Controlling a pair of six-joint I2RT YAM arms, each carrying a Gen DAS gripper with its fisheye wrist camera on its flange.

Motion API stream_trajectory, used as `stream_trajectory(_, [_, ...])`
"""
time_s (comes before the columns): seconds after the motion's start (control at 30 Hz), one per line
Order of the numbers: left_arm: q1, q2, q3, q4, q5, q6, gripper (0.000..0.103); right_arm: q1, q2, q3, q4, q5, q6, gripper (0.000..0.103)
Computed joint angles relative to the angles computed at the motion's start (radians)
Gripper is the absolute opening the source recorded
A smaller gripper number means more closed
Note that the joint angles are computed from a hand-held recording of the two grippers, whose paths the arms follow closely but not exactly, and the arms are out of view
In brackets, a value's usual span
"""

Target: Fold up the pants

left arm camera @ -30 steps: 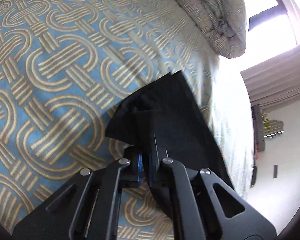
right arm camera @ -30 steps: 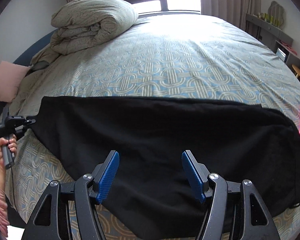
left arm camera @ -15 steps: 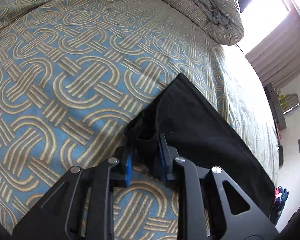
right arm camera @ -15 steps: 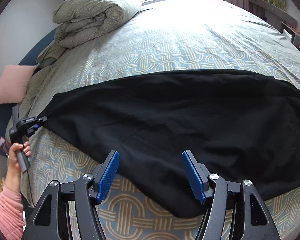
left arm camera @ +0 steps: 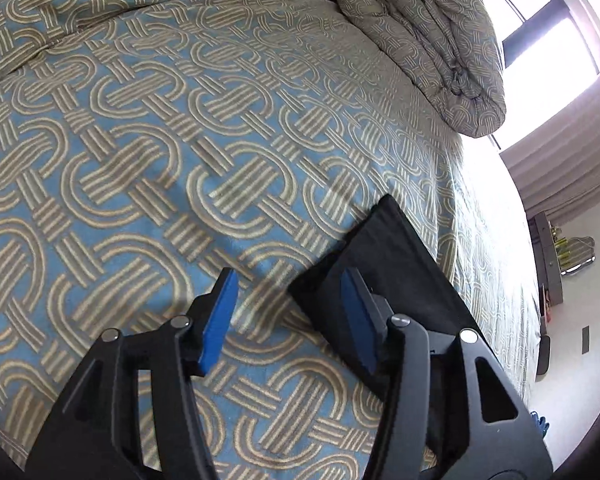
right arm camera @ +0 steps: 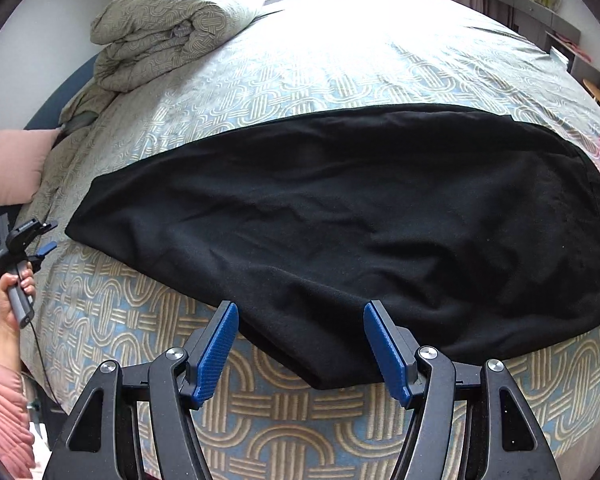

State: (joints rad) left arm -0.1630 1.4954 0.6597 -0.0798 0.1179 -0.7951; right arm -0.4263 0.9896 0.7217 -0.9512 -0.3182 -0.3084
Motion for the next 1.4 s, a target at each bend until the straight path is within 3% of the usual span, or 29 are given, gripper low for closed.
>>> stream_trajectory(0.23, [-0.291, -0.063, 0.022, -0.005, -0.065, -0.021, 0.055, -0.112, -0.054, -0.036, -0.037, 0.024, -0.105, 0.067])
stream_trajectory(0.4, [-0.585, 0.063, 0.223, -0.086, -0.139, 0.053, 0.057, -0.194, -0.056, -0.067, -0.043, 0.002, -0.198, 0.067])
stream_trajectory(0.53, [-0.722, 0.233, 0.438, -0.165, -0.154, 0.122, 0.058, -0.11, -0.126, -0.136, 0.004, -0.033, -0.211, 0.067])
stream_trajectory(0.57, [-0.742, 0.279, 0.496, -0.193, -0.161, 0.13, 0.058, -0.065, -0.153, -0.167, 0.049, 0.01, -0.191, 0.06])
stream_trajectory(0.6, [-0.754, 0.322, 0.549, -0.218, -0.166, 0.13, 0.058, 0.001, -0.178, -0.198, 0.102, 0.086, -0.139, 0.042])
stream_trajectory(0.63, [-0.753, 0.363, 0.601, -0.236, -0.158, 0.132, 0.058, 0.033, -0.187, -0.222, 0.148, 0.148, -0.1, 0.005])
stream_trajectory(0.67, [-0.755, 0.399, 0.641, -0.243, -0.145, 0.128, 0.058, 0.015, -0.176, -0.228, 0.169, 0.157, -0.083, 0.004])
stream_trajectory(0.7, [-0.754, 0.433, 0.681, -0.252, -0.13, 0.134, 0.058, -0.054, -0.157, -0.216, 0.152, 0.084, -0.109, 0.004])
stream_trajectory(0.77, [-0.758, 0.512, 0.771, -0.3, -0.15, 0.169, 0.059, -0.158, -0.168, -0.202, 0.093, 0.0, -0.227, 0.004])
stream_trajectory(0.9, [-0.742, 0.676, 0.931, -0.41, -0.197, 0.16, 0.059, -0.252, -0.182, -0.199, -0.01, -0.02, -0.473, 0.009])
stream_trajectory(1.0, [-0.756, 0.68, 0.95, -0.422, -0.229, 0.162, 0.061, -0.441, 0.042, -0.049, -0.172, -0.134, -0.658, 0.017])
stream_trajectory(1.1, [-0.774, 0.704, 1.025, -0.477, -0.206, 0.163, 0.061, -0.618, 0.264, 0.153, -0.285, -0.256, -0.753, 0.036])
stream_trajectory(1.13, [-0.781, 0.708, 1.049, -0.482, -0.189, 0.168, 0.061, -0.649, 0.3, 0.201, -0.266, -0.289, -0.733, 0.045])
stream_trajectory(1.17, [-0.79, 0.715, 1.069, -0.48, -0.18, 0.172, 0.061, -0.666, 0.321, 0.236, -0.204, -0.307, -0.67, 0.047])
stream_trajectory(1.27, [-0.814, 0.78, 1.204, -0.509, -0.132, 0.189, 0.062, -0.648, 0.359, 0.276, 0.049, -0.291, -0.447, 0.047])
stream_trajectory(1.4, [-0.846, 0.99, 1.557, -0.663, -0.122, 0.226, 0.062, -0.561, 0.525, 0.397, 0.147, -0.252, -0.31, 0.047])
